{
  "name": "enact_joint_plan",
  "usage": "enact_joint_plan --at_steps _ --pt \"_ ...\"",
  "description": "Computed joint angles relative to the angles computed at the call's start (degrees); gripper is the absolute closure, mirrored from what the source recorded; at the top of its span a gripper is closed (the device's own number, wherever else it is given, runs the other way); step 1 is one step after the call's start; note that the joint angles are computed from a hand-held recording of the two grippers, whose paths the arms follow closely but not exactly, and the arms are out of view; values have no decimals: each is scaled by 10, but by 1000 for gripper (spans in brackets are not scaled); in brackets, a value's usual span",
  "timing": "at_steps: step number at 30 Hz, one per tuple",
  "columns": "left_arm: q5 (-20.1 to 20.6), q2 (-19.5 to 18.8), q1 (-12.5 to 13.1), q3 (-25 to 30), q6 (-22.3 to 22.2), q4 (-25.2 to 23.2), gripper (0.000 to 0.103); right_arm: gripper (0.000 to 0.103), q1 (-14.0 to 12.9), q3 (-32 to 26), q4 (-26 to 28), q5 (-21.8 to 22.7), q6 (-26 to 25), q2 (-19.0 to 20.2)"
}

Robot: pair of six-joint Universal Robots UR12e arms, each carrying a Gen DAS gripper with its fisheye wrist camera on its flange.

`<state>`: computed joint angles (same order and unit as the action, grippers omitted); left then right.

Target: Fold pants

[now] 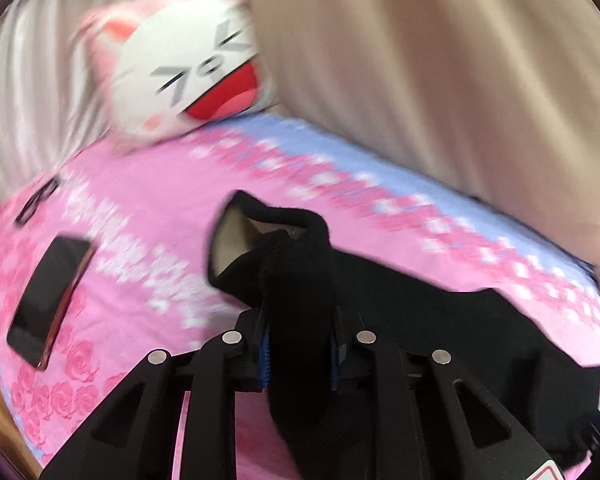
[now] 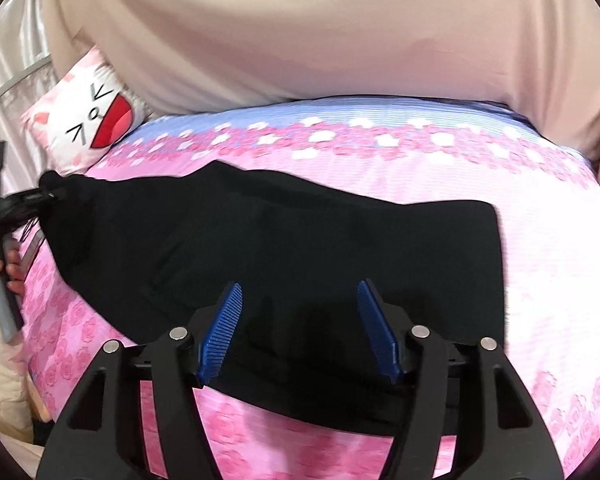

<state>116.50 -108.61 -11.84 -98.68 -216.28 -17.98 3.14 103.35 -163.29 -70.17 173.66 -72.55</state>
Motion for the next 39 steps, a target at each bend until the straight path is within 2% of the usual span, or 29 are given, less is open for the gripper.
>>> enact_joint_plan --at_steps 4,9,12,14,18,20,24,28,34,35,36,37,38,39 --pt "-21 -18 -32 40 80 32 86 44 -22 13 -20 -8 36 -3" --pt "-76 -60 -81 109 197 46 86 44 -54 38 -49 -11 73 -14" --pt "-116 -88 -104 148 241 31 86 43 -74 52 -59 -12 92 -22" --pt "-151 -111 -118 179 260 2 86 43 -86 62 -65 -12 102 -27" --pt "-190 -159 -141 234 273 -89 86 43 -110 81 -68 -9 110 -38" --pt "-161 -176 -152 250 279 -112 86 43 -121 90 -70 -5 114 -43" --pt "-107 -188 -165 258 284 -120 82 43 -138 102 -72 10 119 -47" --pt "-96 -178 -170 253 273 -121 78 43 -147 100 -70 30 119 -42" --pt "-157 -123 -148 199 214 -71 73 41 -143 83 -72 54 89 -38" --pt "-163 -118 -144 194 209 -66 64 34 -140 79 -73 54 84 -37" --pt "-169 -114 -142 189 210 -55 52 30 -137 76 -78 52 80 -36" --pt "-171 -117 -142 192 221 -40 23 29 -133 74 -86 49 77 -34" --pt "-169 -122 -144 197 237 -39 17 29 -130 69 -85 49 73 -32" --pt "-163 -132 -149 213 260 -61 19 29 -127 65 -85 49 73 -31"
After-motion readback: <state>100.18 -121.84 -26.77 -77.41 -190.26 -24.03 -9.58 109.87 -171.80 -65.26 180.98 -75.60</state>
